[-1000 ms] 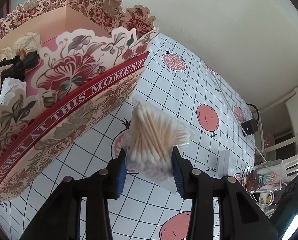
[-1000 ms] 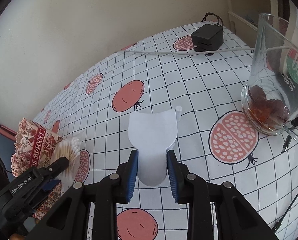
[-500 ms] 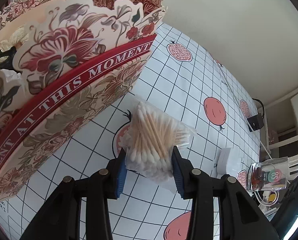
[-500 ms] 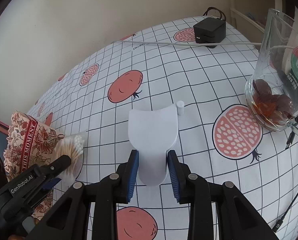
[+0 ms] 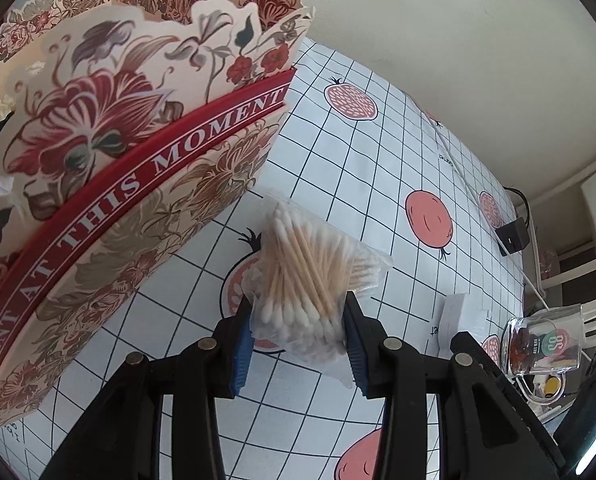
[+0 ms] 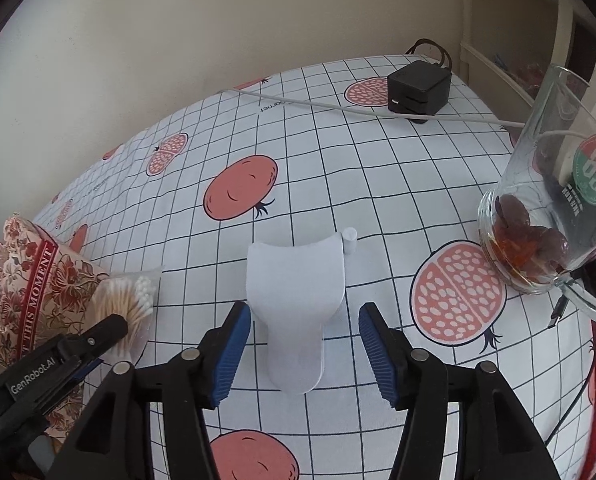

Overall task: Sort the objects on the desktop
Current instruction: 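Lift the white card with the right tool while the left tool lifts the swab bag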

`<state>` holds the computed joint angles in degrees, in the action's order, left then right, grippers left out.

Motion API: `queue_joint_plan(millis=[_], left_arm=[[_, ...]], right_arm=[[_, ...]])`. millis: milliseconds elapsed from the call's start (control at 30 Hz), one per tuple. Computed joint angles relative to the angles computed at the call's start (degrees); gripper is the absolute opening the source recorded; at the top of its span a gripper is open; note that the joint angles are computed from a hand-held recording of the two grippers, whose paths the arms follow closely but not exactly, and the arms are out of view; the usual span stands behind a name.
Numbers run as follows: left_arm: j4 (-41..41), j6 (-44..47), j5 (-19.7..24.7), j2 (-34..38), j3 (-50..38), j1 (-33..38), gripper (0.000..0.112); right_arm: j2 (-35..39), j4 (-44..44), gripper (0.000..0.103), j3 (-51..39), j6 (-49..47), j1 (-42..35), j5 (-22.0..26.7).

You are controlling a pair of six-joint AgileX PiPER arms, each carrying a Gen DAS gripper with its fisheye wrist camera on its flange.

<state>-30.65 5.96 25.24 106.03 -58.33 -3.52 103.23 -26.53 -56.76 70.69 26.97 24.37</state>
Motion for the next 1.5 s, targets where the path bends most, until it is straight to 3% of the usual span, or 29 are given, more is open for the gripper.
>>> queue_joint_plan(millis=[567,767,967,1233,1367,1500], left_arm=[[0.7,2.0,-0.4,1.1,-1.1,-0.8,0.043],[-0.7,3.9,-0.1,1.3,-1.3,-0.3,0.043],[-1.3,4.4,-0.1,1.4,-1.2,0.1,0.043],[-1.0,4.1,-0.1,1.4,-1.2,0.3,0.043],[-1.0,3.8,0.3,1.0,-1.2,0.5,0.043],[0.9,2.3,-0.4,-0.6,-0.9,-0.2,0.043]], right_arm=[[5.6,-8.4,0.071,-5.4,10.5,0.2,2.6],[7.0,-12.9,0.071,-6.8,16.1,1.7,5.7],[8.9,-14.0,0.059,-9.5,16.0,3.6,11.4],[9.4,-16.7,0.059,-9.4,17.1,5.0,13.2],[6.3,-14.6,0.059,-5.9,18.0,3.1,7.3],[3.4,-16.2,0.059,-4.2,20.3,3.1,6.8]])
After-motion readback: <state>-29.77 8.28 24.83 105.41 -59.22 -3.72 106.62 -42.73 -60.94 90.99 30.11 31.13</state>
